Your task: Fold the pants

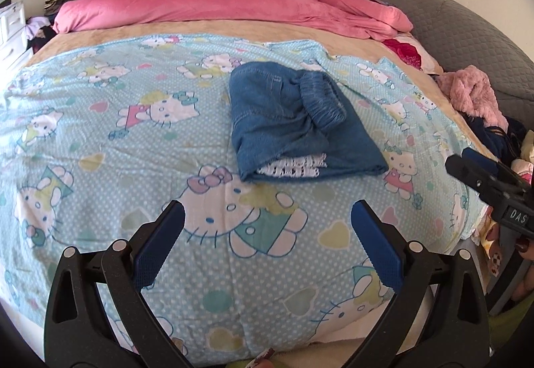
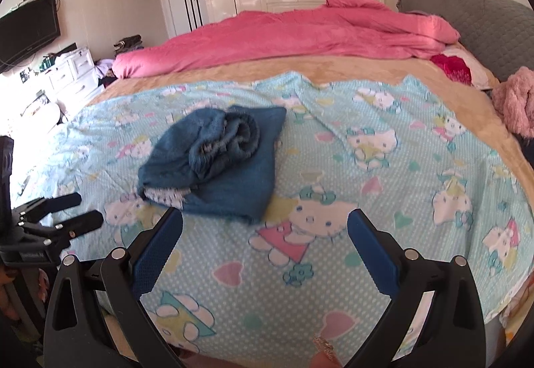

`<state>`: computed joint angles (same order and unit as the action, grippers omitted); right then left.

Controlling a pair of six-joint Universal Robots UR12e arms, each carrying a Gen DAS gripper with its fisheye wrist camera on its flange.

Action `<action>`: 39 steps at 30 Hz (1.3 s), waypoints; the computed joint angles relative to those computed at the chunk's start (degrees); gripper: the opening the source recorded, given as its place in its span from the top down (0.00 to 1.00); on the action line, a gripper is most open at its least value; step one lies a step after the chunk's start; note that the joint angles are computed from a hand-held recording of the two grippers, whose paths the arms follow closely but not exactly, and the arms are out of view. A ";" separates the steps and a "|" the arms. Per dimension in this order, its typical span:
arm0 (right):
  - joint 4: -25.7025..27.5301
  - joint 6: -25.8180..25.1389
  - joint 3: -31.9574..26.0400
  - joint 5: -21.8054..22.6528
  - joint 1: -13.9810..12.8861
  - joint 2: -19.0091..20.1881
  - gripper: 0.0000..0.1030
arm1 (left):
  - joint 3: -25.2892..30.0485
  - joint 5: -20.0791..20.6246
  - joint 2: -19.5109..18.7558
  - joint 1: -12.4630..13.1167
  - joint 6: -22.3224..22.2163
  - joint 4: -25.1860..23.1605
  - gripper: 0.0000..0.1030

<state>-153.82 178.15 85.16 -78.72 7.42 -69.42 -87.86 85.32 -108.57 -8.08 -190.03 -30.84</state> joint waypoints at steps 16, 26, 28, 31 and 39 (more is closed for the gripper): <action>2.92 1.25 0.22 -0.67 0.63 1.54 0.04 | -0.22 1.16 -0.70 -0.05 -1.04 -3.03 0.09; 2.50 0.63 -0.01 -0.64 0.74 1.56 0.04 | -0.37 1.20 -0.50 0.12 -1.64 -2.93 0.09; 2.41 0.69 0.04 -0.64 0.76 1.51 0.04 | -0.39 1.29 -0.50 0.10 -1.60 -2.86 0.09; 2.43 0.51 0.04 -0.84 0.85 1.48 0.04 | -0.35 1.56 -0.43 0.06 -1.64 -2.98 0.09; 1.99 -0.08 0.10 -0.94 1.11 1.27 0.04 | -0.51 1.78 -0.24 0.11 -1.67 -2.67 0.09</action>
<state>-151.83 178.07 85.26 -79.66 8.53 -68.15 -88.36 87.10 -108.81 -7.97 -191.70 -33.51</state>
